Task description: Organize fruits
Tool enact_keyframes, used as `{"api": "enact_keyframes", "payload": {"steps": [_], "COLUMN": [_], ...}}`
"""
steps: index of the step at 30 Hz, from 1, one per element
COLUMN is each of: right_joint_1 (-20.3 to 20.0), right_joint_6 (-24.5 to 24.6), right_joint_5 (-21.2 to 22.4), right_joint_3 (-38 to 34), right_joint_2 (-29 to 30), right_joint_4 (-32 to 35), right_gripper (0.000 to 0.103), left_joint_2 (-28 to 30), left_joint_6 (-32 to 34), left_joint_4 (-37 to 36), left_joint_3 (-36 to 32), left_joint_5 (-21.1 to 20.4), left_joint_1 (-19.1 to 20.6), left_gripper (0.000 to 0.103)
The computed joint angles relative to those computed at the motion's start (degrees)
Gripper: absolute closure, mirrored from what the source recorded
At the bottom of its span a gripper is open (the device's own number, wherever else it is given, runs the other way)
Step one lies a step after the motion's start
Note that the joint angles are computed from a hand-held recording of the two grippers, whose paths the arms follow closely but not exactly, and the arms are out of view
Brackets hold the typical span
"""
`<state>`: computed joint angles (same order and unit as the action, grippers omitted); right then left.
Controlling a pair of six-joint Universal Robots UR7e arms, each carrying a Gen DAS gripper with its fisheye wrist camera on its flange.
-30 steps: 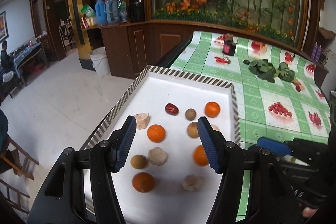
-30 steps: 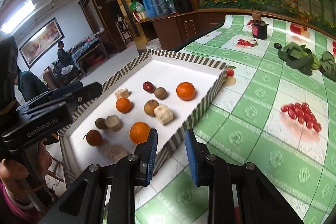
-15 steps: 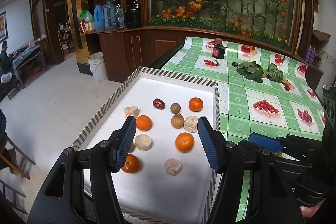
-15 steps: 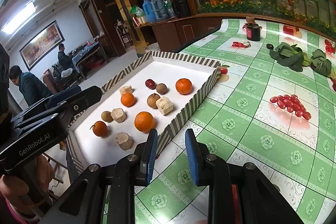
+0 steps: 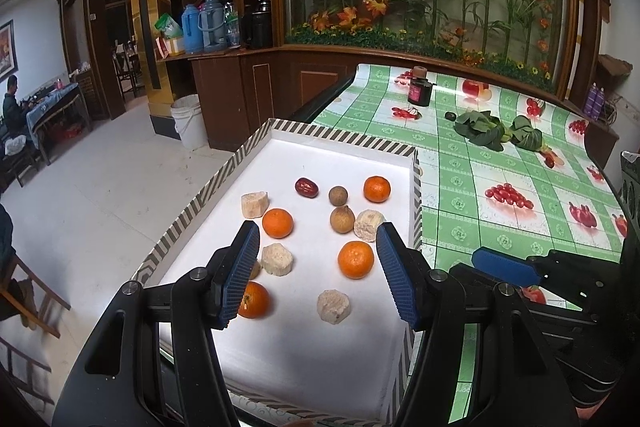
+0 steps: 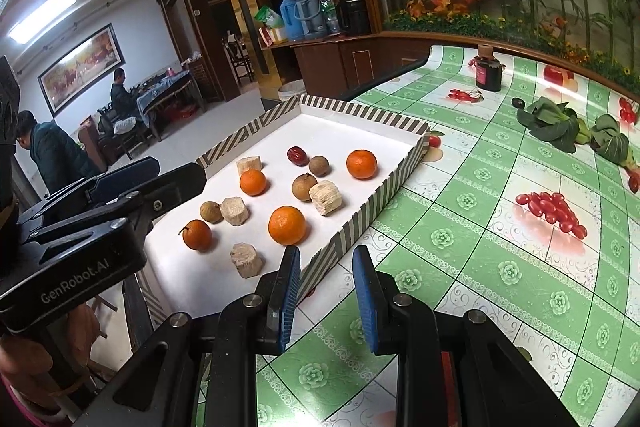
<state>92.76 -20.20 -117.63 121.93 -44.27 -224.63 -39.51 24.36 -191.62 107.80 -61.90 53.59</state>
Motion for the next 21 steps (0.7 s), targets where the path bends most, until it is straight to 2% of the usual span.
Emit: {"api": "enact_keyframes", "payload": {"steps": [21], "right_joint_1": [-0.7], "right_joint_6": [0.4], "right_joint_5": [0.1], "right_joint_3": [-0.5], "right_joint_2": [0.2], "right_joint_4": [1.6], "right_gripper": [0.077], "left_joint_2": [0.5], "left_joint_6": [-0.7], "left_joint_4": [2.8], "left_joint_3": [-1.3], "left_joint_5": [-0.6], "left_joint_1": [0.3], "left_gripper": [0.042]}}
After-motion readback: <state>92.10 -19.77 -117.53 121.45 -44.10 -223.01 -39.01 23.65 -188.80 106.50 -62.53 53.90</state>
